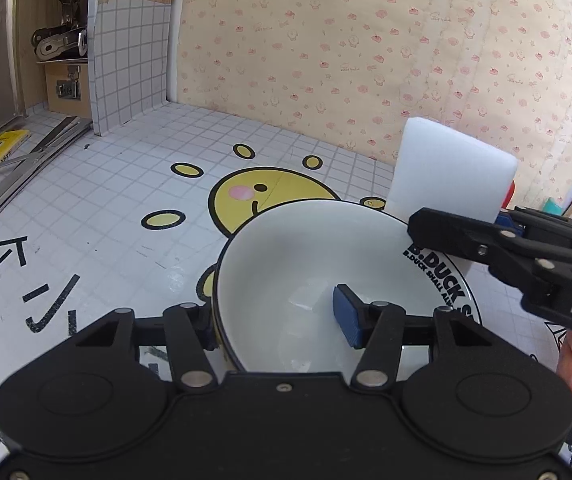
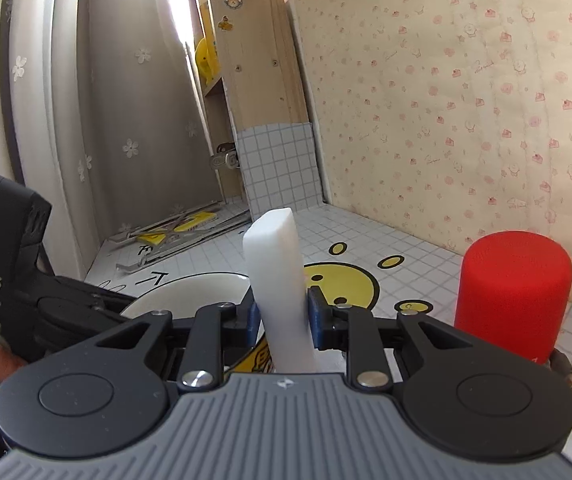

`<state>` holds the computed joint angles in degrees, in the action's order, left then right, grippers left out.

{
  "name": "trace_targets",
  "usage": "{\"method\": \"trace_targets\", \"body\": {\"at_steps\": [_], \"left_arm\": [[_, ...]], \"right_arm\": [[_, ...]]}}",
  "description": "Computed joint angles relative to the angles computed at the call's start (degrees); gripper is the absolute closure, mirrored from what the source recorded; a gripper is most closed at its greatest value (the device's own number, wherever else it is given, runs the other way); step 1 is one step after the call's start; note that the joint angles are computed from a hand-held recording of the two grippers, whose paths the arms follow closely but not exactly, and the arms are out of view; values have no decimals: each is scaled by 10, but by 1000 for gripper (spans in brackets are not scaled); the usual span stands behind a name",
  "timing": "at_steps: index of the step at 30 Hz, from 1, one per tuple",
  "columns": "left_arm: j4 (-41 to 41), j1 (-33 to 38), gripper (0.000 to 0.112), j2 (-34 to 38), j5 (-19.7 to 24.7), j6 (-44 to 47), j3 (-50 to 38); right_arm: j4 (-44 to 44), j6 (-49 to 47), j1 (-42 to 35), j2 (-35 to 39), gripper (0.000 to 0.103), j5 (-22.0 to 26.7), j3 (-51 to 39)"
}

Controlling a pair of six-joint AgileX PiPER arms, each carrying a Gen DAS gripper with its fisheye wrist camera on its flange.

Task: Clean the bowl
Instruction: 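Rub the sponge along the bowl's inner wall with the right tool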

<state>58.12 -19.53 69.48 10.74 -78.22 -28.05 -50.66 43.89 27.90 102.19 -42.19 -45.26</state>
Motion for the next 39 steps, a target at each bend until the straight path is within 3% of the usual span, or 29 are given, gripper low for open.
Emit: {"method": "trace_targets", "body": {"at_steps": [4,9,14,21,27,30,39], "left_arm": [[55,-22,55,-3,14,-64,4],[69,-35,55,-7,24,-81,6],[68,-44,55,-3,35,-73,1],[140,-62,54,11,52,-136,-1],[92,-35,54,9,15,-53,-3],[69,-32,54,5,14,-28,-1],[187,-123,52,20,115,-257,1]], "right_arm": [[16,9,5,17,76,-18,-15],[44,10,24,40,76,-3,-39],[12,31,-5,13,76,-24,1],[32,-4,-18,-23,76,-48,60],[43,7,16,13,76,3,-3],[42,12,22,28,76,6,-23],[17,28,11,27,76,-5,-18]]}}
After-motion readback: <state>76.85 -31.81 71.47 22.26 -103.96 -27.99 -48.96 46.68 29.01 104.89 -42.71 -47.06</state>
